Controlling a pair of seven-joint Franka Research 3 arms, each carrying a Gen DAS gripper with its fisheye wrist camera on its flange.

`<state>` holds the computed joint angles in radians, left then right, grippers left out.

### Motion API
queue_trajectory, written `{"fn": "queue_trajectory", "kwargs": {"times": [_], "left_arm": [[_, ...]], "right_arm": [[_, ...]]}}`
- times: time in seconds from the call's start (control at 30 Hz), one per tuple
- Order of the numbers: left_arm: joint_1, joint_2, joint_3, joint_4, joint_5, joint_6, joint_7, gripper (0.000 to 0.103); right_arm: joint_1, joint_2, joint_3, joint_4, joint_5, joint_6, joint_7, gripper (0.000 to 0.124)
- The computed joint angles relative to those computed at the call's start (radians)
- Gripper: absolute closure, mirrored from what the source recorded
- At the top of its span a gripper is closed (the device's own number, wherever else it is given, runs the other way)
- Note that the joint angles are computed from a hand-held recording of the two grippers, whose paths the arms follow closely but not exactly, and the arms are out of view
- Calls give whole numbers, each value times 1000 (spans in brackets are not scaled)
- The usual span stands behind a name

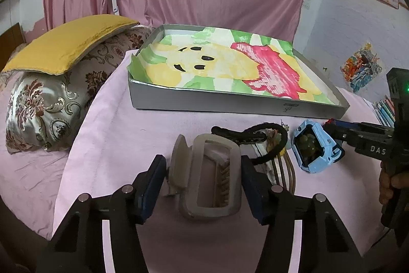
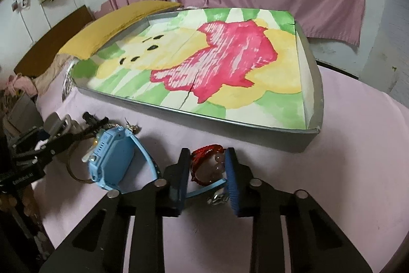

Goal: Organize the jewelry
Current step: 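Carry the holder into the tray with the left gripper while the right gripper drops the red bracelet there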

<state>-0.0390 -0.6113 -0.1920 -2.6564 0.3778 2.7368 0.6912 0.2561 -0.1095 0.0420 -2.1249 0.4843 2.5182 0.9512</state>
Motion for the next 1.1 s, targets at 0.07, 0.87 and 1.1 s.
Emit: {"fn": "queue_trajectory", "kwargs": {"times": [0.07,0.87,1.1], "left_arm": [[0,2,-1,5,3,-6,4,50],[75,-70,-110,-37,103,147,-131,55],[229,-114,-226,-27,215,273,-248,55]], "right_arm": [[0,5,-2,6,8,-3,-4,104],[76,-134,-38,-131,344,146,-307,111],[166,-179,-69,-146,606,268,-544,111]]}}
